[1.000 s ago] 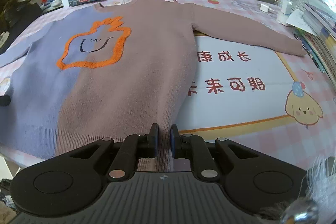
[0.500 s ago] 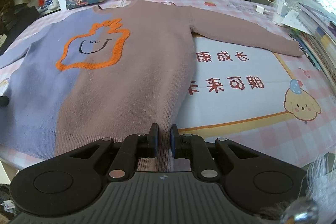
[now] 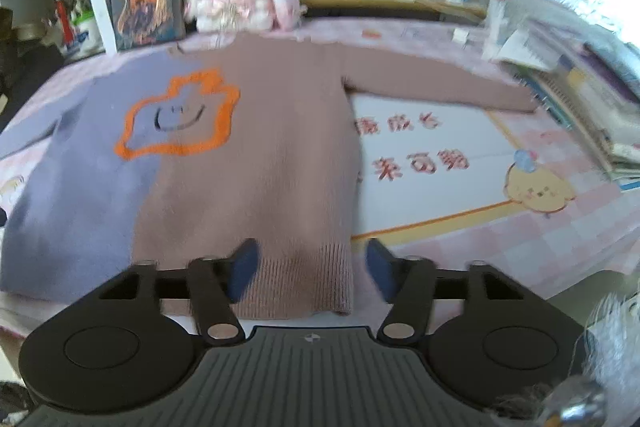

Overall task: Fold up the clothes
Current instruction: 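Open both grippers and release the sweater hem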

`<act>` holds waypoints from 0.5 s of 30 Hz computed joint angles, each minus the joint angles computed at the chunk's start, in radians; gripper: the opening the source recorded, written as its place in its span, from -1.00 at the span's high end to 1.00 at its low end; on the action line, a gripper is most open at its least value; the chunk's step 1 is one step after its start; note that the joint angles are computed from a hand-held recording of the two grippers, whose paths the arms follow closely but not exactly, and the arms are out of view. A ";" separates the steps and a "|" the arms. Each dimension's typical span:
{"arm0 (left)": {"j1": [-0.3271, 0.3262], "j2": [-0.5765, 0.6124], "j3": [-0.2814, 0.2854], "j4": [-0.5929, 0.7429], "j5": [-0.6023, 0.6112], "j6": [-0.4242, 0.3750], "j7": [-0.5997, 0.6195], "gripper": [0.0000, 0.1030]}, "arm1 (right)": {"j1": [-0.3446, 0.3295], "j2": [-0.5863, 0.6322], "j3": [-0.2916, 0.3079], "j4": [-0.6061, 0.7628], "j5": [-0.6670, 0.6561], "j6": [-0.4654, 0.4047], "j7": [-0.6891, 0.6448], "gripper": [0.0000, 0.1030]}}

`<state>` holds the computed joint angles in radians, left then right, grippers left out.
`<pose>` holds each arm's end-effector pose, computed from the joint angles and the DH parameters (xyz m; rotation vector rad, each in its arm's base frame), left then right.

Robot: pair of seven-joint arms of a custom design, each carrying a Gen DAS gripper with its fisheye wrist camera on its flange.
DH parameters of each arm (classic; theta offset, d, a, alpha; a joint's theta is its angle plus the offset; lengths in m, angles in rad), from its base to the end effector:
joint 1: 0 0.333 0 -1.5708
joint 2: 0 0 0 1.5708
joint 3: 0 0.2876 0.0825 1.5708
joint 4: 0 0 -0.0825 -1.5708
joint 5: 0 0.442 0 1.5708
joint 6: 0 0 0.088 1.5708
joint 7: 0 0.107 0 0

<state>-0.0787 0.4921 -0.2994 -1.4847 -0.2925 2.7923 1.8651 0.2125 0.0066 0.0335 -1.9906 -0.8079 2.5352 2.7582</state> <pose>0.7467 -0.2361 0.4493 -1.4951 2.1243 -1.1407 0.6283 0.1662 0.4624 -1.4188 2.1123 -0.8774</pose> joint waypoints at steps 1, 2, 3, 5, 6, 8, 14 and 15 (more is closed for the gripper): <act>-0.006 -0.010 0.002 -0.013 0.004 0.013 -0.006 0.15 | 0.004 -0.008 0.004 -0.003 -0.032 -0.014 0.029 -0.44; -0.009 -0.020 0.001 -0.029 0.006 0.027 -0.007 0.04 | 0.008 -0.015 0.008 -0.004 -0.059 -0.031 0.051 -0.56; -0.013 -0.031 0.002 -0.044 0.011 0.040 -0.009 -0.23 | 0.011 -0.021 0.013 -0.006 -0.083 -0.048 0.071 -0.62; -0.022 -0.056 0.004 -0.082 0.024 0.069 -0.011 -0.50 | 0.017 -0.032 0.023 -0.013 -0.116 -0.076 0.100 -0.69; -0.023 -0.067 0.002 -0.100 0.028 0.084 -0.005 -0.57 | 0.018 -0.036 0.026 -0.018 -0.123 -0.080 0.103 -0.72; -0.034 -0.086 0.008 -0.127 0.048 0.099 -0.008 -0.67 | 0.018 -0.042 0.029 -0.026 -0.136 -0.079 0.104 -0.75; -0.113 -0.118 0.084 -0.163 0.175 0.126 -0.152 -0.79 | 0.005 -0.066 0.030 -0.062 -0.170 -0.031 0.090 -0.85; -0.127 -0.125 0.097 -0.170 0.201 0.129 -0.181 -0.80 | 0.001 -0.073 0.029 -0.074 -0.169 -0.016 0.085 -0.85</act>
<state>-0.2055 0.3675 -0.2026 -1.6549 -0.0918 2.9217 1.6838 0.2138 -0.0666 0.0625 -2.0646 -0.9765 2.5187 2.8428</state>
